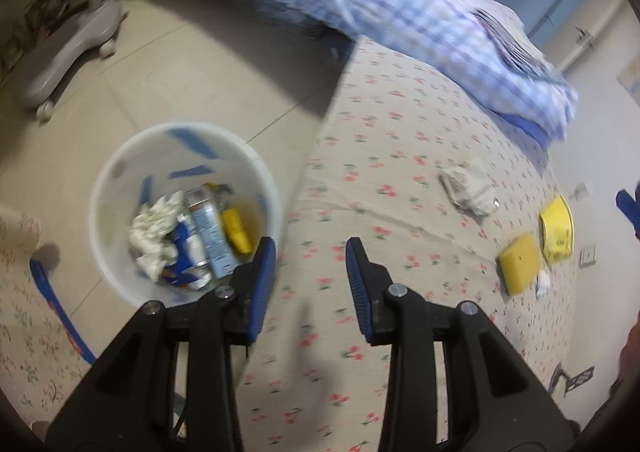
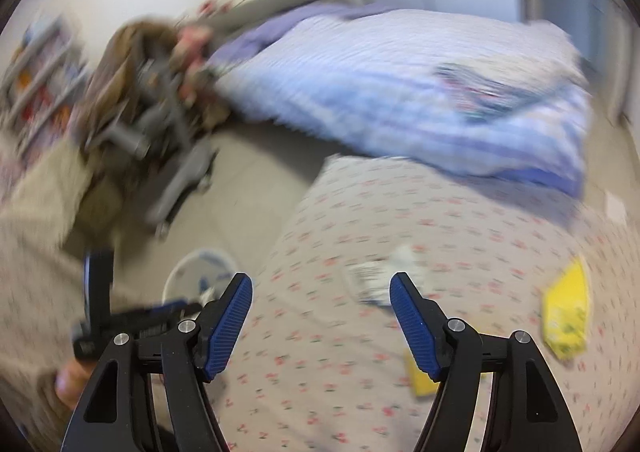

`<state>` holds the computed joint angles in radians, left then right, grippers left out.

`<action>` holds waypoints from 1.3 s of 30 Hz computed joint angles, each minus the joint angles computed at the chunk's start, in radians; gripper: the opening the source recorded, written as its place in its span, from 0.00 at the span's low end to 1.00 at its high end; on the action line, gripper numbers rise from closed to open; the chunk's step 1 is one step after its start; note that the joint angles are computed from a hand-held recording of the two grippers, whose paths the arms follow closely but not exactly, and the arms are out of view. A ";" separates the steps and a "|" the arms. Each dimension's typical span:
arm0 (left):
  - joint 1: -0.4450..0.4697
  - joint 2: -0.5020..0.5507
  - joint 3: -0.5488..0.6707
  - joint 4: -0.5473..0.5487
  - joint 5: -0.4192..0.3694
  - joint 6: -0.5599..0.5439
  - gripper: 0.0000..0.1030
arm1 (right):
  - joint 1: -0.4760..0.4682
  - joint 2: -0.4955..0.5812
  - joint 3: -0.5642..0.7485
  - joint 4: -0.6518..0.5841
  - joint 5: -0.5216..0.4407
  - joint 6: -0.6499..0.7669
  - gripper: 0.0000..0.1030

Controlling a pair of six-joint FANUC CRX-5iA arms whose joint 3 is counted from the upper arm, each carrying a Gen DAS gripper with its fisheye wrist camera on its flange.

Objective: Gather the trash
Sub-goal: 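Move both tools back over the remaining trash on the bed, then grasp the white wrapper with the left tool while the right tool grasps the small white tissue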

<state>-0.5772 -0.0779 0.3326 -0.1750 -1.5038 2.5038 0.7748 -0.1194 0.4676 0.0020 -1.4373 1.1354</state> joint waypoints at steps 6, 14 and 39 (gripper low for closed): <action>-0.072 0.116 0.135 -0.041 0.033 -0.086 0.63 | -0.155 -0.029 -0.032 -0.013 -0.020 -0.066 0.71; -0.155 0.374 0.454 -0.111 -0.045 -0.302 0.63 | -0.305 -0.034 -0.043 -0.052 -0.105 -0.075 0.71; -0.161 0.714 0.833 -0.123 -0.215 -0.522 0.12 | -0.514 0.016 -0.093 -0.110 -0.242 -0.003 0.71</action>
<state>-0.7382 0.6357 1.1656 -0.2978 -1.7183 1.9816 0.2607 -0.1030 0.3750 -0.1080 -1.6793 1.1327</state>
